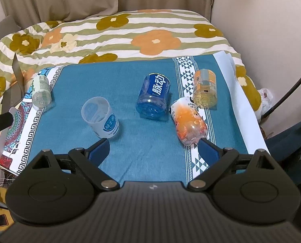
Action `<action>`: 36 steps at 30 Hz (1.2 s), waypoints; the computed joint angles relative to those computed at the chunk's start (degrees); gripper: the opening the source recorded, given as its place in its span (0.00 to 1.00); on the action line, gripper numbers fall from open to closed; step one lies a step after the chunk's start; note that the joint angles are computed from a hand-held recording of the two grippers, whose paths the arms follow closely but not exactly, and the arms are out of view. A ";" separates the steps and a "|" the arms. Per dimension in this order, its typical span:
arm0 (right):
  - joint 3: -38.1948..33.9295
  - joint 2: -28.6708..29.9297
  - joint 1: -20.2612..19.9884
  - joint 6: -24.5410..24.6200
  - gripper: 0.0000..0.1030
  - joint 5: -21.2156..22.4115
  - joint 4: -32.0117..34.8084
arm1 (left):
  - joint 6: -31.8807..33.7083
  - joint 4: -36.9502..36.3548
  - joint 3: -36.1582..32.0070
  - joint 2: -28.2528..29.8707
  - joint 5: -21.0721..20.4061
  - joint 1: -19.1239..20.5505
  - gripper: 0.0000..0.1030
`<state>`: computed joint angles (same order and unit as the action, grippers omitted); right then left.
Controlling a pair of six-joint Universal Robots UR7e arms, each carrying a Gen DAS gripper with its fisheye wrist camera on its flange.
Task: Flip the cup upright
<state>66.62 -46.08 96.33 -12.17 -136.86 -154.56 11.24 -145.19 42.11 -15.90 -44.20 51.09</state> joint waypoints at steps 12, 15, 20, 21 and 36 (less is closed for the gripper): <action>-0.67 0.44 0.05 0.02 1.00 -0.12 0.46 | 0.65 0.53 -1.45 0.73 -0.01 0.20 1.00; -1.02 0.70 0.05 0.00 1.00 -0.16 0.80 | 0.62 0.57 -1.52 0.77 -0.02 0.20 1.00; -1.52 1.03 -0.02 0.10 1.00 -0.13 1.17 | 1.31 0.49 -2.13 1.24 0.69 0.16 1.00; -1.53 1.05 -0.02 0.07 1.00 -0.12 1.12 | 1.61 0.38 -2.25 1.37 0.89 0.16 1.00; -1.47 0.98 -0.04 0.08 1.00 0.03 1.09 | 4.57 -3.41 -1.02 1.42 1.82 0.01 1.00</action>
